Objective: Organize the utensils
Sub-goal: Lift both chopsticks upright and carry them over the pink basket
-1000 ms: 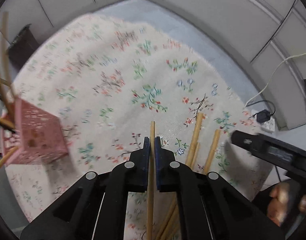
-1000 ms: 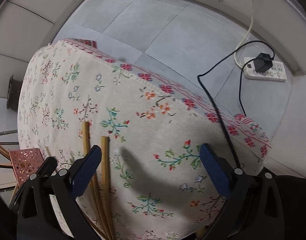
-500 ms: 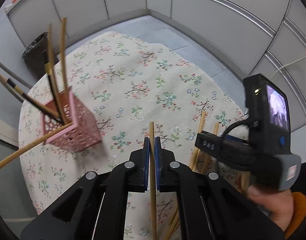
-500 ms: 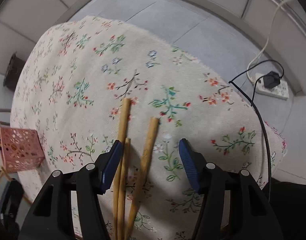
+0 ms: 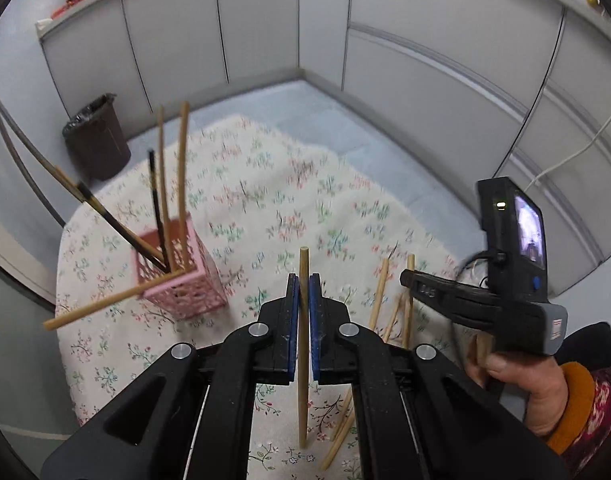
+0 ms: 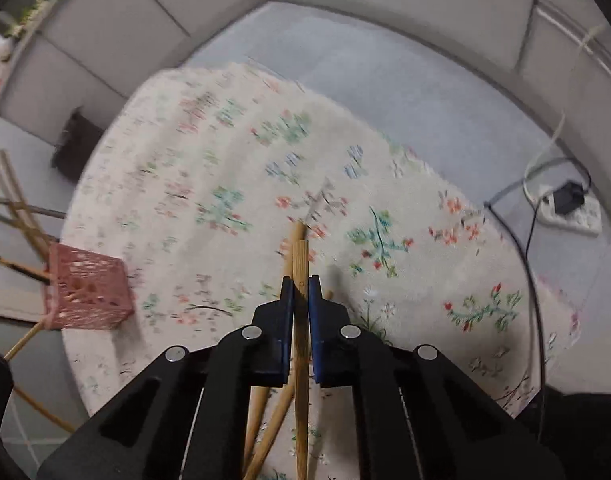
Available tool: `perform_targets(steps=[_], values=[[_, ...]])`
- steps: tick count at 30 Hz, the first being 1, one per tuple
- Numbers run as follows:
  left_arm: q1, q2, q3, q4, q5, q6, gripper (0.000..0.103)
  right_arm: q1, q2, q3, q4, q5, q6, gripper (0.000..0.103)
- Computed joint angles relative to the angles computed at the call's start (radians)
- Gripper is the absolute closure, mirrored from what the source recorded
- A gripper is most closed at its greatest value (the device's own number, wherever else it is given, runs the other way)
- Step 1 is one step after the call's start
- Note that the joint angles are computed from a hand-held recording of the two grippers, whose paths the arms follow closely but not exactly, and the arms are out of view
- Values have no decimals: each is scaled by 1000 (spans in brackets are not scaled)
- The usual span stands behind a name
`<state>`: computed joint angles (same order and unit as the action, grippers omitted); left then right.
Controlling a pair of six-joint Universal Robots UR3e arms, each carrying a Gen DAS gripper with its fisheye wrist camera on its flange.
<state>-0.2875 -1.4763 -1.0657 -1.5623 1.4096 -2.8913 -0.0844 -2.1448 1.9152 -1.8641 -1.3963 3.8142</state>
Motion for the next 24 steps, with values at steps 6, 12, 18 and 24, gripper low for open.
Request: perform_targets(steps=[6,12,18,24], values=[[108,49,93,-60,-114,8,98,-33,-55,-171,41,31,-140,96],[216,53,232,-103,-219,-11,98,7,20,-396,35,12,-168,96],[303,-2,405,-141,-284,-44,98,-30,149,-673,42,56,-189,96],[419,-29,551,-179,-346,-68,98,-76,259,-891,33,126,-171,95]])
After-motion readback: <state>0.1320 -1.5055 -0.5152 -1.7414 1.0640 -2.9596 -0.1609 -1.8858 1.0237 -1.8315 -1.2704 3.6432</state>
